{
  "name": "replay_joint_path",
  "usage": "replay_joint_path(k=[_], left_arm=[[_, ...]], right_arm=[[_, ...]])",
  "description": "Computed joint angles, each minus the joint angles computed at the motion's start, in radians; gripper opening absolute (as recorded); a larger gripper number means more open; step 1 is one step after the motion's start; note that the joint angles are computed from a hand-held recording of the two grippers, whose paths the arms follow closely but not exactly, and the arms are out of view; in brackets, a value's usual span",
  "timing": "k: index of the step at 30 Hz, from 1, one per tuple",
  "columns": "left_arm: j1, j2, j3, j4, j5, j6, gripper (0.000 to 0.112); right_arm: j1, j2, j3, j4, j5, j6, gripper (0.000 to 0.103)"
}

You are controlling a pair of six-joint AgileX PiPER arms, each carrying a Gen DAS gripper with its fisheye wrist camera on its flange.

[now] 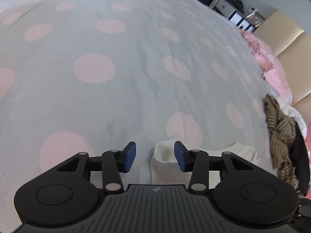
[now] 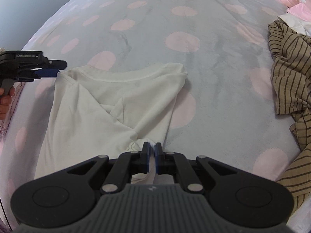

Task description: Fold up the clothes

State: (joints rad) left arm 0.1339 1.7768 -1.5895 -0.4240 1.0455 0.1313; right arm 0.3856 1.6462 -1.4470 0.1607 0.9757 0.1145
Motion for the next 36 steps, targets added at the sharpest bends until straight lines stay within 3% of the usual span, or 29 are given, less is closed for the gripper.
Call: replay_joint_path(k=[1, 3, 10, 13, 16, 21, 23, 30, 33, 36], left_arm=[[-0.014, 0.016, -0.023, 0.031, 0.019, -0.029, 0.036], [-0.031, 0.035, -0.051, 0.068, 0.04, -0.05, 0.001], [-0.086, 0.047, -0.1, 0.154, 0.018, -0.117, 0.0], [-0.143, 0.052, -0.076, 0.281, -0.04, -0.169, 0.0], [-0.159, 0.019, -0.018, 0.372, -0.148, -0.228, 0.0], [-0.153, -0.03, -0.009, 0.33, -0.122, -0.138, 0.001], [-0.147, -0.047, -0.012, 0.278, -0.071, -0.044, 0.002], [-0.139, -0.176, 0.108, 0.106, 0.018, 0.27, 0.002], [-0.139, -0.241, 0.202, 0.041, 0.009, 0.372, 0.003], [-0.16, -0.265, 0.249, 0.078, -0.018, 0.334, 0.005]], right_arm=[[0.0, 0.001, -0.001, 0.001, -0.001, -0.001, 0.006], [-0.001, 0.004, -0.002, 0.004, -0.004, -0.004, 0.006], [-0.004, 0.007, -0.005, -0.005, -0.033, 0.007, 0.006], [0.001, 0.008, -0.011, -0.021, -0.044, 0.031, 0.006], [0.011, 0.003, -0.003, -0.057, -0.044, 0.053, 0.006], [-0.008, -0.019, 0.009, -0.079, -0.048, 0.1, 0.015], [-0.012, -0.033, 0.01, -0.099, -0.05, 0.112, 0.016], [-0.056, -0.088, 0.037, 0.051, -0.032, -0.002, 0.016], [-0.035, -0.107, 0.05, 0.03, -0.026, 0.005, 0.018], [-0.028, -0.117, 0.07, 0.055, -0.032, 0.018, 0.018]])
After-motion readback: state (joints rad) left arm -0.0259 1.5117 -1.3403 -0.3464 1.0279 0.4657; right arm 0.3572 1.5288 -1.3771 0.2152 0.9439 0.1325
